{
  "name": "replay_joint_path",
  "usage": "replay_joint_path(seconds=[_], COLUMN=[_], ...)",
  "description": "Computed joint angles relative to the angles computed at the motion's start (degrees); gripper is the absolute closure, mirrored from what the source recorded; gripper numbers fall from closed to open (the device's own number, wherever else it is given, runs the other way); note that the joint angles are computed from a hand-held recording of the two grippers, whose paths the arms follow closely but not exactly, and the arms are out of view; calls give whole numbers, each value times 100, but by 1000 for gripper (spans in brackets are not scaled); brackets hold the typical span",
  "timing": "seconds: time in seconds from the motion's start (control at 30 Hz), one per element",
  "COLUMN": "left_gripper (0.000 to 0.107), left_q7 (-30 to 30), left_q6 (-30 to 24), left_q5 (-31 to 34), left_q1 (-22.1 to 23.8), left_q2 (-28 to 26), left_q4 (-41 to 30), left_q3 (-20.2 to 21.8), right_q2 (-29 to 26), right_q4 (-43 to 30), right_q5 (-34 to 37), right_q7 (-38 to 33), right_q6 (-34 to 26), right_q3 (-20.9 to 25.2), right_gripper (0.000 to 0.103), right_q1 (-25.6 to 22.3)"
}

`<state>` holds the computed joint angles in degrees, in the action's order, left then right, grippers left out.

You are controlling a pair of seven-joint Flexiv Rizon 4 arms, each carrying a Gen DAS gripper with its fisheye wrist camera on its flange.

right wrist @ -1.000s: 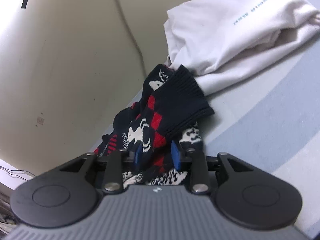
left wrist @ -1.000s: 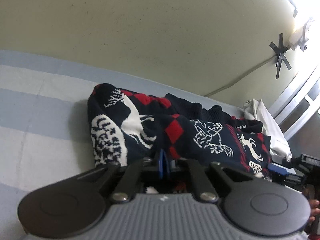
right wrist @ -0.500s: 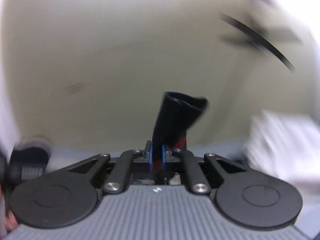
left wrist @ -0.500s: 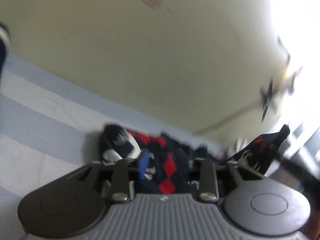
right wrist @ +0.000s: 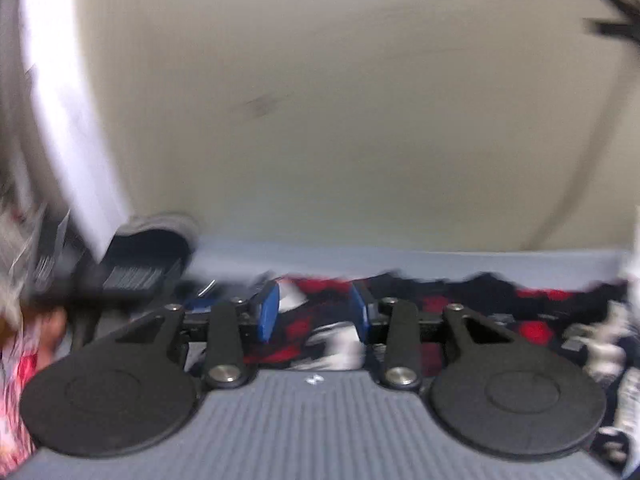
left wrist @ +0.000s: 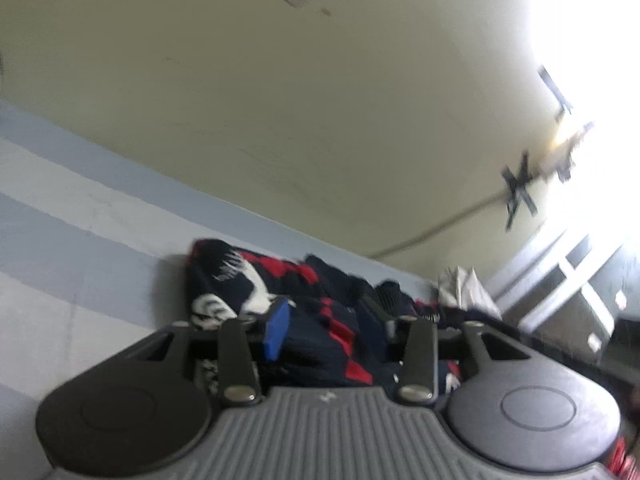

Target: Fold small clothes

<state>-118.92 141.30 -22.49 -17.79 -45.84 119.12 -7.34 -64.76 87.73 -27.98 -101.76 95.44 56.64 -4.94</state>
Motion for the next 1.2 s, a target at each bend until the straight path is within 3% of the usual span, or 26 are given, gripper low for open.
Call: replay_joint_path(seconds=[0.07,0.13,0.17,0.2,0.23,0.3,0.33,0.43,0.53,0.6,0.67,0.77,0.87,0.97,1.1,1.2], left_gripper=[97,98,101,104,104,101,101,101,101,101,101,101,101,101,101,101], left_q7=[261,645,925,1332,1886,2210,2265,2114,2071,2126,2217,2416,2941,3651,4434,5458], left_q6=[-155,-327,-548,-1020,-1473,-1644,-1674,-1476,-1353,-1315,-1297,-1268,-1288,-1229,-975,-648], left_q5=[59,-62,-273,-750,-1411,-1771,-1811,-1555,-1521,-1611,-1760,-2047,-2751,-3712,-4725,-5690], left_q1=[-92,-289,-439,-702,-941,-1383,-1364,-1114,-1065,-1114,-1195,-1347,-1727,-2121,-2368,-2522], left_q2=[16,31,54,98,73,-34,-1,-10,-30,-60,-74,-112,-198,-313,-425,-584], left_q4=[-87,-173,-216,-297,-422,-587,-570,-486,-466,-515,-547,-596,-769,-1020,-1306,-1758], left_q3=[48,157,237,381,454,861,822,604,546,565,588,639,802,878,744,540], right_q2=[194,246,316,367,436,590,704,1013,1050,1181,1389,1790,2001,2006,1868,1730], right_q4=[-50,-21,-86,-19,169,175,209,459,966,1415,1834,2287,2764,2995,2965,2818], right_q5=[190,289,109,17,299,172,256,481,232,169,180,632,845,843,805,747], right_q7=[175,98,253,133,-323,-203,-155,-179,-147,-90,123,388,713,1047,1430,1645], right_q6=[35,-341,-634,-557,-106,71,-16,198,416,771,1127,1668,2238,2550,2864,3146], right_q3=[-376,-462,-738,-1093,-1262,-1711,-1772,-1994,-1518,-1519,-1703,-2341,-2774,-2921,-3126,-3282], right_gripper=[70,76,77,78,78,78,78,73,69,68,68,68,68,67,66,66], right_q1=[129,132,327,532,659,922,956,1034,355,51,-73,244,340,272,411,610])
